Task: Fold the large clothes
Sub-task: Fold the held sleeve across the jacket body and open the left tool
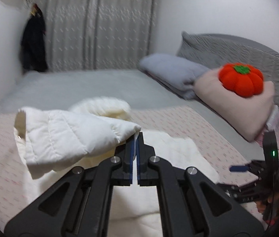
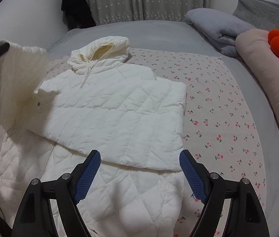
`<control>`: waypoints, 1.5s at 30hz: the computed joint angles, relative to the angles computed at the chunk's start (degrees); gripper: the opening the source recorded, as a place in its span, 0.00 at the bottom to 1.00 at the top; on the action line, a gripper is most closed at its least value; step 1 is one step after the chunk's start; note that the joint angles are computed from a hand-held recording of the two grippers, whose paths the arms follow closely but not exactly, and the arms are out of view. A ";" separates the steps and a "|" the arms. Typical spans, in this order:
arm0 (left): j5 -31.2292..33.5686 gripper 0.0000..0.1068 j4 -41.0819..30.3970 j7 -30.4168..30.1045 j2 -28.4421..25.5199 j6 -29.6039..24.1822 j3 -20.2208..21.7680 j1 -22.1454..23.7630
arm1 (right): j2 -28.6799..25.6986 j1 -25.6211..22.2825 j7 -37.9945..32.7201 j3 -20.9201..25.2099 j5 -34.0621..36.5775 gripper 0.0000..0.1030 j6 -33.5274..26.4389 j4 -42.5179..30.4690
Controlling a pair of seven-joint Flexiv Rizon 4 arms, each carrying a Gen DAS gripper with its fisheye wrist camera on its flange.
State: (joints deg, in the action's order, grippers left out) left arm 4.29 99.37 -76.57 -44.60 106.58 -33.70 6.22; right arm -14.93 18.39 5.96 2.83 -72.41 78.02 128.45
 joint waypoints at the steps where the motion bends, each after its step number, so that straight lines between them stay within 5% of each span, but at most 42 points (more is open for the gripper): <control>1: 0.50 0.03 -0.10 0.46 -1.49 -2.15 -2.12 1.03 | -0.09 -0.58 1.57 -0.57 -0.95 0.81 1.67 0.29; 3: 0.11 0.03 0.02 2.54 -3.68 -6.55 -4.36 1.79 | -0.47 -1.66 4.46 -1.49 -2.61 0.81 4.66 0.62; 10: -4.03 0.12 0.09 8.56 -2.46 -22.69 1.08 -3.18 | -2.67 -4.63 12.33 -2.85 -9.23 0.81 11.66 -0.72; 11: -3.36 0.16 1.68 8.79 -1.63 -22.36 0.25 -2.17 | -2.82 -4.76 11.84 -2.53 -8.65 0.81 11.73 -0.84; 13: -5.99 0.42 6.91 14.65 -0.65 -19.55 -5.42 2.96 | -2.76 -4.47 10.29 -2.09 -7.32 0.81 11.35 -0.92; 15: -5.75 0.54 12.14 17.75 0.93 -15.42 -10.69 8.53 | -2.70 -3.75 8.63 -1.86 -6.03 0.81 10.76 -1.10; 20: -6.85 0.56 19.48 23.21 5.48 -11.47 -17.20 18.25 | -3.31 0.07 0.66 -0.66 0.37 0.81 8.96 -2.61; 22: -5.69 0.63 19.24 21.55 6.65 -9.90 -14.77 17.48 | -4.15 2.13 -5.83 0.95 4.85 0.81 6.65 -4.18; 26: -7.09 0.63 16.71 18.30 7.19 -7.70 -6.17 12.27 | -7.52 5.56 -21.29 5.79 15.30 0.82 -0.28 -9.29; 30: -10.47 0.59 12.46 15.00 5.04 -10.38 0.82 8.02 | -11.65 10.86 -29.80 5.47 18.04 0.81 -6.00 -14.99; 32: -12.67 0.51 10.60 13.62 3.30 -12.06 2.13 7.19 | -13.51 12.85 -33.30 4.96 19.43 0.82 -7.23 -17.17; 36: -14.60 0.50 8.99 12.36 0.29 -11.70 3.27 6.40 | -17.97 16.65 -41.78 4.52 23.89 0.81 -13.31 -22.89; 40: -14.91 0.50 7.16 11.60 -0.96 -12.39 7.57 2.77 | -19.93 21.31 -40.04 -1.09 21.73 0.80 -14.92 -24.84; 45: -15.21 0.50 6.40 11.59 -2.10 -12.47 8.78 1.83 | -16.31 18.46 -28.18 -5.19 21.53 0.80 -8.24 -20.31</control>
